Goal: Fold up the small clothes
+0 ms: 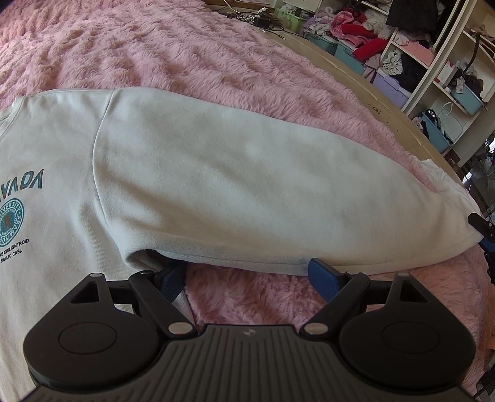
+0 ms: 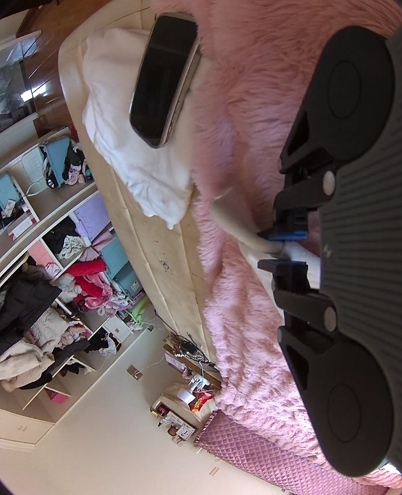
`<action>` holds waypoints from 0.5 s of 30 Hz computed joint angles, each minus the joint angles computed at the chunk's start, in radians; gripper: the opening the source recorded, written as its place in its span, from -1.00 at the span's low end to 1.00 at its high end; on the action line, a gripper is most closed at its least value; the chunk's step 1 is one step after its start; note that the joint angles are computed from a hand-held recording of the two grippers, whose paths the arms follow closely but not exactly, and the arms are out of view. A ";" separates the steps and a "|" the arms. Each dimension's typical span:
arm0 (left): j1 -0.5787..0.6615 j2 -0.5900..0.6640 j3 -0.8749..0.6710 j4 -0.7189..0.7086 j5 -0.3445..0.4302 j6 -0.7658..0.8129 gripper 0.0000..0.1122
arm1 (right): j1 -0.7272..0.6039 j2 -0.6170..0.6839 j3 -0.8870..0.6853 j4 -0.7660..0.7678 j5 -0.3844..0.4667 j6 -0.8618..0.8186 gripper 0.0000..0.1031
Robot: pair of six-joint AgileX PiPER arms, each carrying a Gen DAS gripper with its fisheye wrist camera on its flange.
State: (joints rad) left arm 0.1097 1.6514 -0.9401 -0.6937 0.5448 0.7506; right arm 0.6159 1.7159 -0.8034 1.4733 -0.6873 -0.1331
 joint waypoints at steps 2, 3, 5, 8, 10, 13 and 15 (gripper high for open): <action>0.026 -0.016 -0.004 -0.027 0.030 0.018 0.72 | 0.014 -0.023 -0.016 0.004 -0.012 -0.034 -0.86; 0.046 -0.029 -0.007 -0.042 0.050 0.033 0.70 | 0.025 -0.039 -0.037 0.012 -0.015 -0.075 -0.86; 0.080 -0.054 -0.014 -0.027 0.081 0.033 0.70 | 0.050 -0.052 -0.086 0.043 -0.032 -0.158 -0.86; 0.165 -0.101 -0.009 -0.004 0.130 0.078 0.70 | 0.092 -0.049 -0.181 0.071 -0.048 -0.265 -0.86; 0.255 -0.135 0.005 -0.007 0.175 0.135 0.70 | 0.137 -0.031 -0.270 0.093 -0.062 -0.329 -0.86; 0.429 -0.185 0.026 -0.020 0.249 0.223 0.70 | 0.203 0.030 -0.429 0.137 -0.078 -0.438 -0.88; 0.573 -0.195 0.017 -0.025 0.332 0.301 0.70 | 0.248 0.084 -0.549 0.163 -0.080 -0.504 -0.91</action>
State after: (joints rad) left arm 0.6831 1.4566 -0.9227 -0.7182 0.8765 1.0513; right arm 0.8642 1.7998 -1.3525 1.6368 -0.7668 -0.6371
